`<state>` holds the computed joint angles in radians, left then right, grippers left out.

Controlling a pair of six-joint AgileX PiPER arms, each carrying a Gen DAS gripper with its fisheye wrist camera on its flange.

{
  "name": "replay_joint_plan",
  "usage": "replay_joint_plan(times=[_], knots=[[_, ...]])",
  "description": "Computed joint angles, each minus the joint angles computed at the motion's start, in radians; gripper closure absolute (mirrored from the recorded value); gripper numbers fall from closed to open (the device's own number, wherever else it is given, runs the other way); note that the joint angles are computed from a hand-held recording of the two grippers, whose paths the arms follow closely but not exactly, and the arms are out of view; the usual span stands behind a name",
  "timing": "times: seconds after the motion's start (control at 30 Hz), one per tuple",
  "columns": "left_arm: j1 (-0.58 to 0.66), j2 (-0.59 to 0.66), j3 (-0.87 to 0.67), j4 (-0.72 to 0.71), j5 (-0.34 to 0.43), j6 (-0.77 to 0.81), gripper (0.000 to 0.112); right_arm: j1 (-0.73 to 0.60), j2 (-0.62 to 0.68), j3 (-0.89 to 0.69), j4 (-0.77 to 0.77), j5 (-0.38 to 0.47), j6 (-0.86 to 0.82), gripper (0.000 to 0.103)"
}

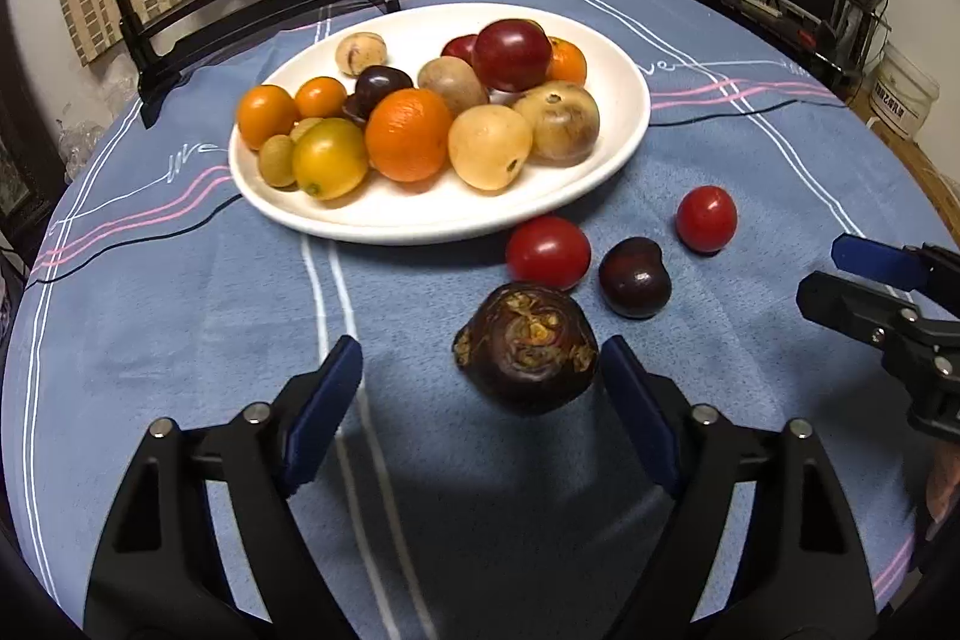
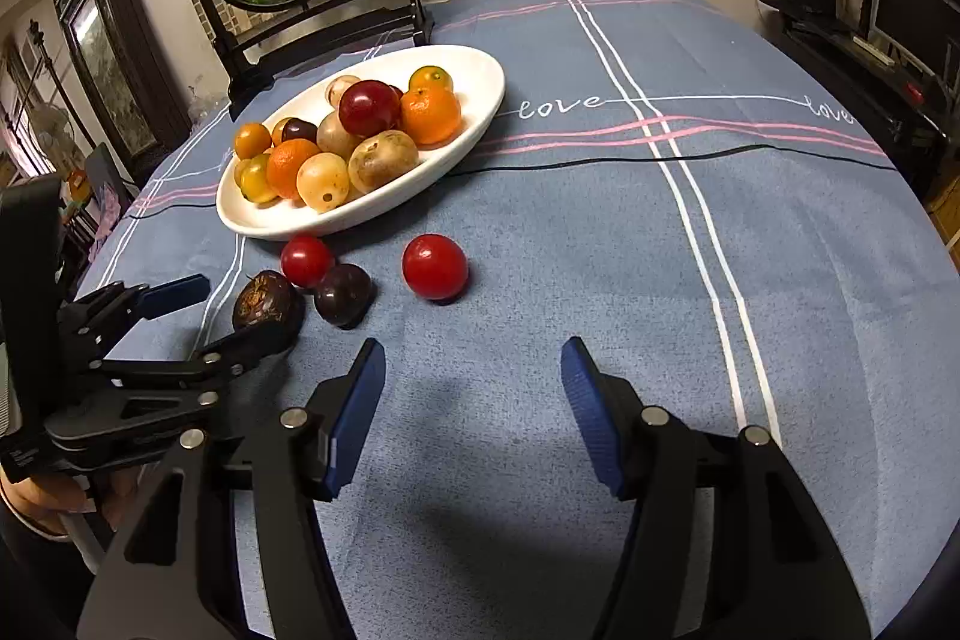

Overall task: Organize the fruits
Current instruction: 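Grasp the large purple onion with the left gripper while the right grasps a red tomato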

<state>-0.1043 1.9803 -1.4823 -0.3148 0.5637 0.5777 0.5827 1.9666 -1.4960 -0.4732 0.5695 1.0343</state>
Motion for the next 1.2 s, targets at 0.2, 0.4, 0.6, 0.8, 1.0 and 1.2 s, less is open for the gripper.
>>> replay_joint_plan(times=[0.2, 0.4, 0.6, 0.8, 1.0, 1.2], knots=[[0.003, 0.017, -0.021, -0.050, 0.036, 0.035, 0.063, 0.000, 0.023, -0.046, 0.016, 0.035, -0.043, 0.041], [0.062, -0.055, 0.040, -0.185, 0.004, 0.136, 0.063, 0.006, 0.107, -0.186, 0.024, 0.151, -0.102, 0.041], [0.114, -0.060, 0.044, -0.218, 0.033, 0.161, 0.063, 0.024, 0.241, -0.407, -0.020, 0.326, -0.157, 0.046], [0.131, -0.045, 0.039, -0.226, 0.052, 0.164, 0.063, 0.019, 0.350, -0.593, 0.035, 0.418, -0.276, 0.059], [0.136, -0.043, 0.042, -0.234, 0.055, 0.174, 0.063, 0.003, 0.418, -0.714, 0.071, 0.465, -0.330, 0.074], [0.146, -0.037, 0.019, -0.218, 0.069, 0.159, 0.063, 0.025, 0.337, -0.591, -0.017, 0.400, -0.257, 0.075]])
